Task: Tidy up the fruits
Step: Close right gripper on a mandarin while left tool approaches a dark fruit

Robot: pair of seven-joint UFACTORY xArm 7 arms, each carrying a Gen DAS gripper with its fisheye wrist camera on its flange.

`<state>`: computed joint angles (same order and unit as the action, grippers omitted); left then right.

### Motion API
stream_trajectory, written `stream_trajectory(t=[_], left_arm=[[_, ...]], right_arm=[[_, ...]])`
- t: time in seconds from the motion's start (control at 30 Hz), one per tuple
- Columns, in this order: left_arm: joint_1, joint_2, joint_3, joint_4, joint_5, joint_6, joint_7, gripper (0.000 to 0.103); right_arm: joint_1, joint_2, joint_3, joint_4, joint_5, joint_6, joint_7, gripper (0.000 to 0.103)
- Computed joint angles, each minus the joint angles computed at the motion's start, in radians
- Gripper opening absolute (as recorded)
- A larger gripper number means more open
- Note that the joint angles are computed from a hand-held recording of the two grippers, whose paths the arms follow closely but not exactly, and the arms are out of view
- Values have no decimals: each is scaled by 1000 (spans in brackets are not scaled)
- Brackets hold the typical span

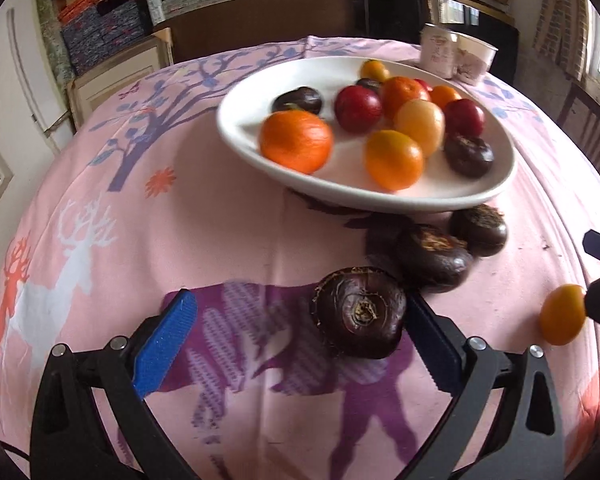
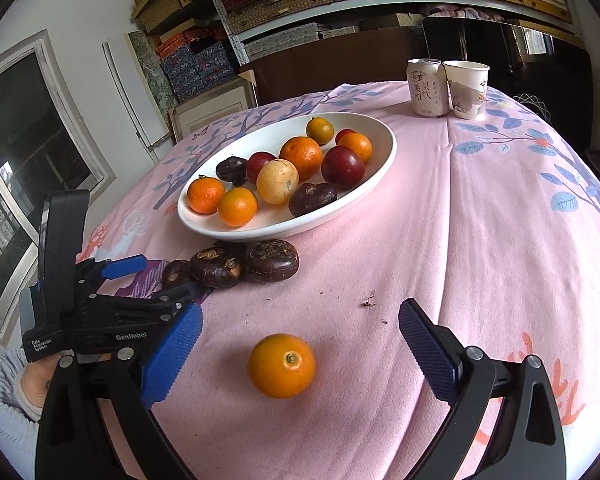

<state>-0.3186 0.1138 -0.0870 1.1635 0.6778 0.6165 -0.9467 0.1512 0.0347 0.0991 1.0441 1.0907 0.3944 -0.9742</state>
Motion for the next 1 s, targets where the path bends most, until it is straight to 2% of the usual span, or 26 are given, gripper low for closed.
stream_trajectory(t=[0.1,0.17,0.37,0.5,0.67,0.77,0.87,0.93,0.97,1.0], left_arm=[[41,-68,6,-96,-124,-90,16,99],[52,-101,-2,-137,-113,-112,-15,99],[42,-67,-33,-87,-49,-13,-22,99],[43,-71,-26,-93,-67,-29,-10,99],[41,-70,-25,-94,-61,-30,-14,99],[41,-70,-24,-95,-60,-31,-14,99],[41,-70,-24,-96,-61,-31,-14,99],[41,-71,-24,-96,-61,-31,-14,99],[41,-71,-25,-96,-61,-31,-14,99],[41,-71,-25,-96,-61,-31,-14,99]], right_arm=[[-3,4,-1,3,8,4,-7,99],[-3,2,0,2,14,4,-13,99],[3,-39,-5,-42,39,21,-73,99],[24,-67,-8,-79,-13,-8,-69,99],[62,-76,2,-114,-155,-98,-3,88],[79,-79,-1,-124,-194,-120,11,77],[80,-71,-13,-115,-210,-98,38,63],[73,-57,-17,-100,-237,-64,67,47],[68,-49,-17,-92,-248,-46,78,44],[63,-43,-18,-83,-244,-22,77,37]])
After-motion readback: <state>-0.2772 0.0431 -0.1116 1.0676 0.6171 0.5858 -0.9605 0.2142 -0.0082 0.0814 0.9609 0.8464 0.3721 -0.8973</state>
